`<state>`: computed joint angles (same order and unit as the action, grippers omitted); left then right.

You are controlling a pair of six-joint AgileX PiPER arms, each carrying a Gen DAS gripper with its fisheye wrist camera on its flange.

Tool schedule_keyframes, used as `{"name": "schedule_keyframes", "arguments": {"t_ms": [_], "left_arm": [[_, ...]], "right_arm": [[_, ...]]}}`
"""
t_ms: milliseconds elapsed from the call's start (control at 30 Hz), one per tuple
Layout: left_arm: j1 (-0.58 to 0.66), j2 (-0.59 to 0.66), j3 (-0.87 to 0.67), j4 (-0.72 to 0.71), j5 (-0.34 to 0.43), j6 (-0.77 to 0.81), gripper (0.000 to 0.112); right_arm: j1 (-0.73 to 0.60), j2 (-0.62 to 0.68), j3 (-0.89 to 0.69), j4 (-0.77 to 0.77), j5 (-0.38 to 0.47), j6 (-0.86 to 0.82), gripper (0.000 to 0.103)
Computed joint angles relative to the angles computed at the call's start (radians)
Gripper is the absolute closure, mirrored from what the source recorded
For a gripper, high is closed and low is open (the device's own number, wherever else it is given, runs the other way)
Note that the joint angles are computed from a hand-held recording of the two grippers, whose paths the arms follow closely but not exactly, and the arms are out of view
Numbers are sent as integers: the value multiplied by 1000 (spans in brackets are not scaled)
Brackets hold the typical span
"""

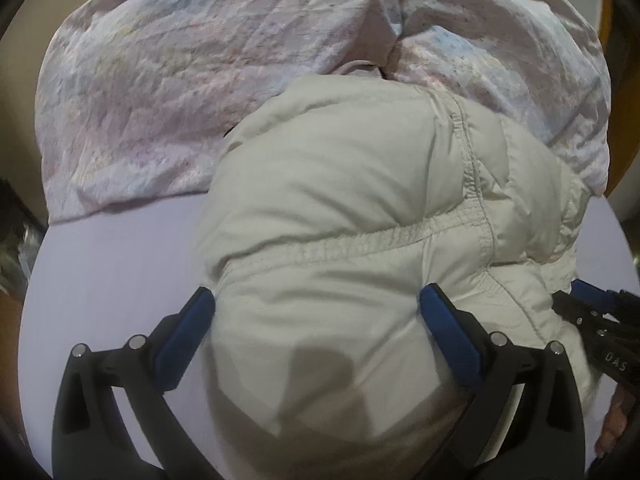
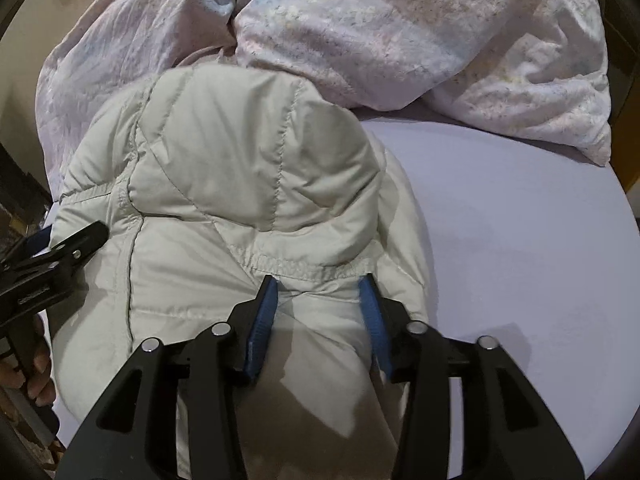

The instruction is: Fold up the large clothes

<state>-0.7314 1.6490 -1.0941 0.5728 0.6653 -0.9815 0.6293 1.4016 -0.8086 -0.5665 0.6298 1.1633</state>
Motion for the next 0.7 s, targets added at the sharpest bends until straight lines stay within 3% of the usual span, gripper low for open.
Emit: {"name": "schedule_keyframes", "arguments": {"t_ms": [33,100,300,500,700], "left_arm": [[-8,-22,7,-6,18,4,11],[-38,-69,29,24,55,-11,11],[-156,-238,107,63,193,-31,11],[-290,-406,175,32,326,-126,11],[-471,-529,211,13,437,-268,11]], "right_arm": [[7,-3,-13,-1,31,4,39],[16,-47,-16,25,75,-4,32],[82,-209,-7,112,205,-7,19],[337,-304,-21,93,387,152,15],[586,-331,-33,83,501,319,15]]}}
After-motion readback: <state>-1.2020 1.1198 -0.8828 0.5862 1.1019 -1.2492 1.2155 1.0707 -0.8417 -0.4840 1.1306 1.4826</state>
